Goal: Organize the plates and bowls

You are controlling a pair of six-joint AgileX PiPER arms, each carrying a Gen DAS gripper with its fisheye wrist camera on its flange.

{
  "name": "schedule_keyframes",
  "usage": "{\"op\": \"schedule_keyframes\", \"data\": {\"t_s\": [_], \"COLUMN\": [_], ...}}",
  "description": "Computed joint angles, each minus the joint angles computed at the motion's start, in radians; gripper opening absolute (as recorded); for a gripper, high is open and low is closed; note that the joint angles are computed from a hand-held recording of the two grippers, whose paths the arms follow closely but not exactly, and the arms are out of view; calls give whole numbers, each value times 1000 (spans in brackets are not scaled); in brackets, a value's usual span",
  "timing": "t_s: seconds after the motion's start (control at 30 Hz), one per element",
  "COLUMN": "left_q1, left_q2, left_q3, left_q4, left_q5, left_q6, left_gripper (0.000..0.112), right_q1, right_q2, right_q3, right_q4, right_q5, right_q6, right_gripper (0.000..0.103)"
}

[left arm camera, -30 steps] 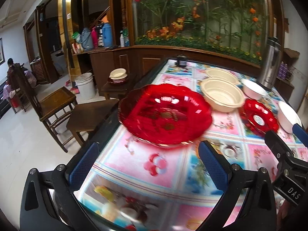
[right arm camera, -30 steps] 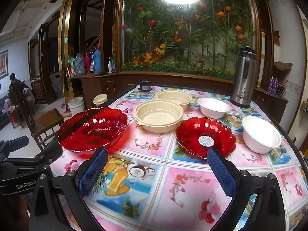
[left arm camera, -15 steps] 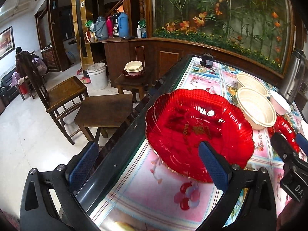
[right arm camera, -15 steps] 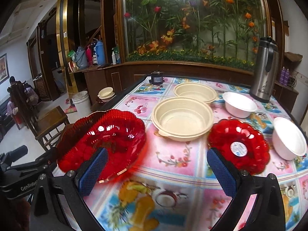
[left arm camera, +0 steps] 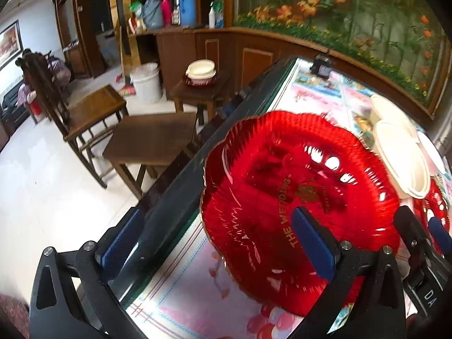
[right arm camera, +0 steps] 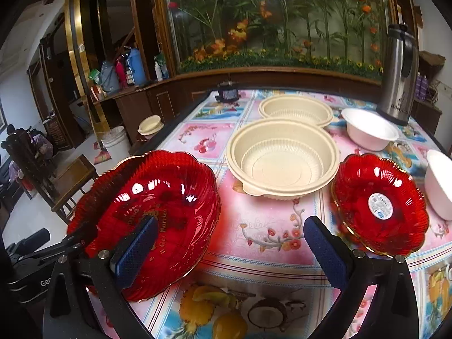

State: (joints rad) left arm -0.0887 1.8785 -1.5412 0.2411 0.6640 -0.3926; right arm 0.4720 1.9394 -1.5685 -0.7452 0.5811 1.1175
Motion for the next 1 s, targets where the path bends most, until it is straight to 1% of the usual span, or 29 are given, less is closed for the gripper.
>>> {"op": "schedule_keyframes", "data": {"t_s": [0.1, 0.13, 0.2, 0.23, 0.3, 0.33, 0.37, 0.4, 0.43, 0.47, 0.5, 0.57, 0.63, 0.7, 0.77, 0.83, 0.97, 1.0], "left_q1": [-4, -13, -17, -21, -45, -60, -67, -67, -60, -58, -63, -70, -77, -79, -88, -101, -140, -154], "left_q2": [38, 56, 75, 86, 90, 92, 87, 79, 73, 72, 74, 72, 65, 53, 33, 7, -83, -105], "left_q3": [-42, -65, -87, -97, -90, -88, -78, -66, -61, -66, -74, -69, -58, -42, -15, 18, 147, 177], "left_q4": [-8, 10, -2, -11, 56, 92, 108, 91, 58, 32, 45, 69, 104, 110, 125, 135, 163, 175], "left_q5": [40, 69, 98, 109, 110, 114, 105, 90, 82, 87, 100, 94, 94, 96, 97, 99, 65, 60], "left_q6": [-8, -25, -12, 0, -36, -51, -56, -37, -9, 10, -3, -29, -59, -63, -70, -70, -76, -80], "left_gripper": [103, 103, 103, 101, 97, 94, 85, 79, 67, 63, 61, 49, 42, 37, 36, 37, 37, 37], "right_q1": [-22, -29, -41, -50, -69, -79, -87, -91, -91, -96, -107, -123, -129, -123, -128, -144, -145, -149], "right_q2": [57, 72, 101, 112, 136, 152, 167, 171, 170, 170, 161, 149, 140, 130, 113, 88, 11, -23], "right_q3": [-76, -97, -136, -149, -175, -189, -201, -202, -199, -193, -164, -131, -110, -95, -72, -37, 57, 108], "right_q4": [130, 169, 252, 298, 390, 442, 485, 488, 469, 490, 550, 642, 683, 662, 697, 774, 783, 794], "right_q5": [27, 34, 48, 47, 44, 46, 43, 33, 29, 20, -29, -73, -95, -98, -104, -100, -68, -70], "right_q6": [-111, -141, -209, -246, -319, -359, -388, -398, -388, -407, -460, -531, -565, -544, -564, -629, -634, -641], "right_gripper": [102, 102, 99, 96, 89, 77, 68, 63, 44, 30, 27, 14, 10, 10, 10, 10, 10, 10]}}
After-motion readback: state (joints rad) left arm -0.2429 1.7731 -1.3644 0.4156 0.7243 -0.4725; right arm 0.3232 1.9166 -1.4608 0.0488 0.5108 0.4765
